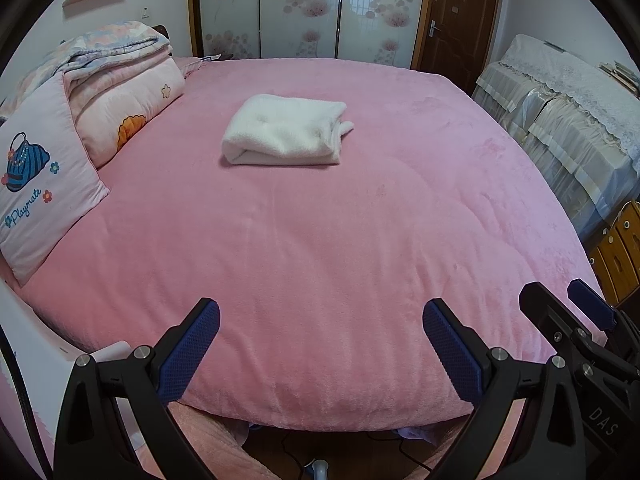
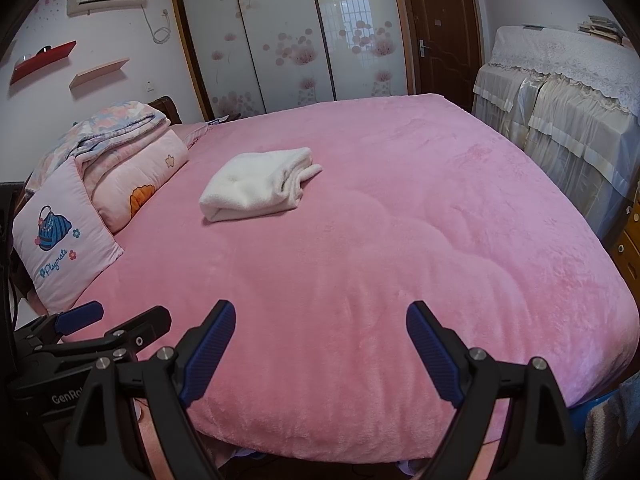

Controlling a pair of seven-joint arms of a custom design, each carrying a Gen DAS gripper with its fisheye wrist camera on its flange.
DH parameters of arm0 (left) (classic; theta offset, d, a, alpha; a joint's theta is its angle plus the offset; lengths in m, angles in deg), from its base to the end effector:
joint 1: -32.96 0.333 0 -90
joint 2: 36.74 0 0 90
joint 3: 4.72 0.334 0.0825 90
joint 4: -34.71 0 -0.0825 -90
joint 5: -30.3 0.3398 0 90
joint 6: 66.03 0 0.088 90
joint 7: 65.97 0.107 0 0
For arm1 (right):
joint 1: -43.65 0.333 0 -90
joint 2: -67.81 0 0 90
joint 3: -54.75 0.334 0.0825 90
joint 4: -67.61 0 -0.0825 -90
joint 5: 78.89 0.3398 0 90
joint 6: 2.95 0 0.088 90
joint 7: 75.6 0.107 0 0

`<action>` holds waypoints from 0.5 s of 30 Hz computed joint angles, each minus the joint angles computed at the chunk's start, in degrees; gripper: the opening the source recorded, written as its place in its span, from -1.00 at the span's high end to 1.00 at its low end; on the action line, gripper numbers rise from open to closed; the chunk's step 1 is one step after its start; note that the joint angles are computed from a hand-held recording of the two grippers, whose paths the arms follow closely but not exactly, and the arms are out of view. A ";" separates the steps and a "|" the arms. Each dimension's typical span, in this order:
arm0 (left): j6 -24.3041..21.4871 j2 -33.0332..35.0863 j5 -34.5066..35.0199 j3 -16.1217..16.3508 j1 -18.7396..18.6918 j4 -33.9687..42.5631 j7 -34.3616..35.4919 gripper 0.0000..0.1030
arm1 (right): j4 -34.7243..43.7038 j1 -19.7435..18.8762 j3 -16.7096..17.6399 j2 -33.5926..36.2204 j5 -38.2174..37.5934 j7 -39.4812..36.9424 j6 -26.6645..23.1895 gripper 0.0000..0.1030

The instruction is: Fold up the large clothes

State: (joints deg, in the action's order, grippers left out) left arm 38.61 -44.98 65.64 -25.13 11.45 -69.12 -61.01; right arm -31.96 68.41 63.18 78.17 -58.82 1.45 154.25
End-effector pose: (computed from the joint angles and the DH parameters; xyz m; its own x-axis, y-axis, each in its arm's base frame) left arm 0.3851 -0.3013 0.6451 0.5822 -0.8120 0.0412 -0.6217 -0.4773 -0.6211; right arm 0.5357 0.3240 0.5990 0.5640 -0.8042 -0.1875 -0.6234 -0.2658 -0.7353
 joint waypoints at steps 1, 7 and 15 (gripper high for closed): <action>-0.02 0.02 -0.01 0.00 -0.01 0.02 0.01 -0.96 | 0.06 0.03 -0.03 0.04 -0.08 0.05 0.01 -0.71; 0.12 -0.08 -0.28 0.05 -0.05 -0.17 -0.08 -0.96 | 0.04 0.05 -0.11 0.04 -0.23 0.19 -0.04 -0.71; 0.39 -0.29 -0.53 0.15 0.12 -0.50 0.30 -0.96 | 0.07 0.02 -0.14 0.02 -0.24 0.24 -0.12 -0.71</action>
State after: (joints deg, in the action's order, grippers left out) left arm 38.99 -45.26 65.11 -24.98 11.57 -69.62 -60.71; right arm -31.89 68.43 63.05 78.19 -59.06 1.69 154.13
